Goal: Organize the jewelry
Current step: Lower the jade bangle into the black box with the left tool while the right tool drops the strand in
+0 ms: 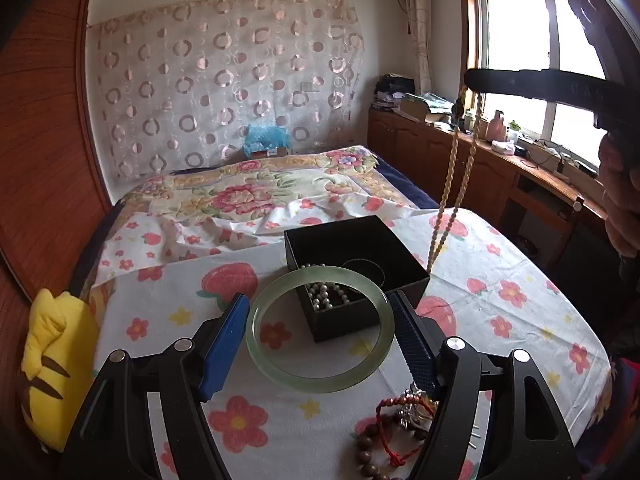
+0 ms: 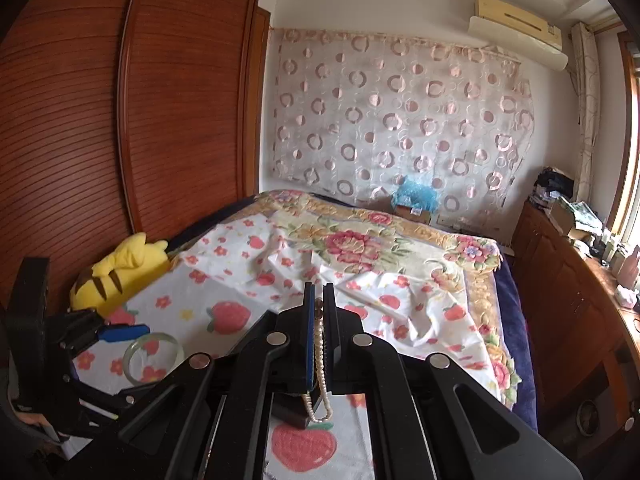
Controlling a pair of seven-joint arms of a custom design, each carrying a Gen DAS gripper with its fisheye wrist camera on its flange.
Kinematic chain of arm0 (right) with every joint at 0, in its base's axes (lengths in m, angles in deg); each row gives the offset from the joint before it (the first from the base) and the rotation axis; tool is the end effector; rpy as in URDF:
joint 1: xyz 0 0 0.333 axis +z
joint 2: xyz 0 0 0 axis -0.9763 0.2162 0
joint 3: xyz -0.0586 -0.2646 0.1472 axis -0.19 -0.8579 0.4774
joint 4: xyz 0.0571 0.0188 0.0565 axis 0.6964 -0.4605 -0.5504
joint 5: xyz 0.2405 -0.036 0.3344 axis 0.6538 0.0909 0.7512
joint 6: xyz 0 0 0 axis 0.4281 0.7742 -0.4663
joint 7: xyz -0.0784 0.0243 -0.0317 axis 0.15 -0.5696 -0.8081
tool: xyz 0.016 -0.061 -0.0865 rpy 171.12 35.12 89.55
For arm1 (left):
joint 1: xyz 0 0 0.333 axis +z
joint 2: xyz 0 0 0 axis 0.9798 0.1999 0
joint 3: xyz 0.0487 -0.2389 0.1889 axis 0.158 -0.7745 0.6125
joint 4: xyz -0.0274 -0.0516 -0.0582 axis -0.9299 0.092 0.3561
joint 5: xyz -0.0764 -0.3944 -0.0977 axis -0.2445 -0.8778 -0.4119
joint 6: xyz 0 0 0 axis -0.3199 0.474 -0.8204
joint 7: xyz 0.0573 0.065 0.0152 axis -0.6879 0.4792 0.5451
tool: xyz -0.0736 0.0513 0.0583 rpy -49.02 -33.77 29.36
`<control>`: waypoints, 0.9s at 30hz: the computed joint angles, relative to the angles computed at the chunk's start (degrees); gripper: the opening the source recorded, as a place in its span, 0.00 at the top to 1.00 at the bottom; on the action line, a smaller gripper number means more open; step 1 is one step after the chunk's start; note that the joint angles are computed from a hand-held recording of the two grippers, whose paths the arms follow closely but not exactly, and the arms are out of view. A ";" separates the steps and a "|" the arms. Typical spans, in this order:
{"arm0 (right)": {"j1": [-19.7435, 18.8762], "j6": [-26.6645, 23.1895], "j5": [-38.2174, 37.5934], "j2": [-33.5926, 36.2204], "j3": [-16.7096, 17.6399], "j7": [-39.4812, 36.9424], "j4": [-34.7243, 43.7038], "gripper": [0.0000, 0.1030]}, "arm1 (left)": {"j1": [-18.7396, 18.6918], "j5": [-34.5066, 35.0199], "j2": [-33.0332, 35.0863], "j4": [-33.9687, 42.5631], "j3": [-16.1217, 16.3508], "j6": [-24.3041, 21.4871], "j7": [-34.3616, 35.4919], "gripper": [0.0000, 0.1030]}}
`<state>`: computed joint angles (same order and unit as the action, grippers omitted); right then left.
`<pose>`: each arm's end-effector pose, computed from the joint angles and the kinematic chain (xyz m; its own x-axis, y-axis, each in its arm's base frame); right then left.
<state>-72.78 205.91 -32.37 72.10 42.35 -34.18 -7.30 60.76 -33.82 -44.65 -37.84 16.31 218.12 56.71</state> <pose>0.6840 0.0790 0.6340 0.5714 -0.8176 0.0712 -0.3515 -0.3222 -0.8790 0.5695 -0.3337 0.5209 -0.1072 -0.9942 0.0006 -0.5729 0.0613 -0.8173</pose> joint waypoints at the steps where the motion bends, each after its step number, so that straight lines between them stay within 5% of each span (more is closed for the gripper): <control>1: 0.01 -0.07 -0.10 0.40 -0.03 0.42 0.85 0.96 | 0.08 -0.18 0.31 0.41 0.03 -0.02 0.36 0.33; 17: -0.20 -4.03 -5.22 6.11 0.78 6.53 7.02 0.96 | -0.89 -2.32 4.48 5.36 1.18 -1.43 2.96 0.33; 27: -2.45 -14.46 -6.87 15.46 1.87 11.81 12.45 0.95 | -2.01 -6.15 9.35 9.72 2.25 -2.59 6.27 0.33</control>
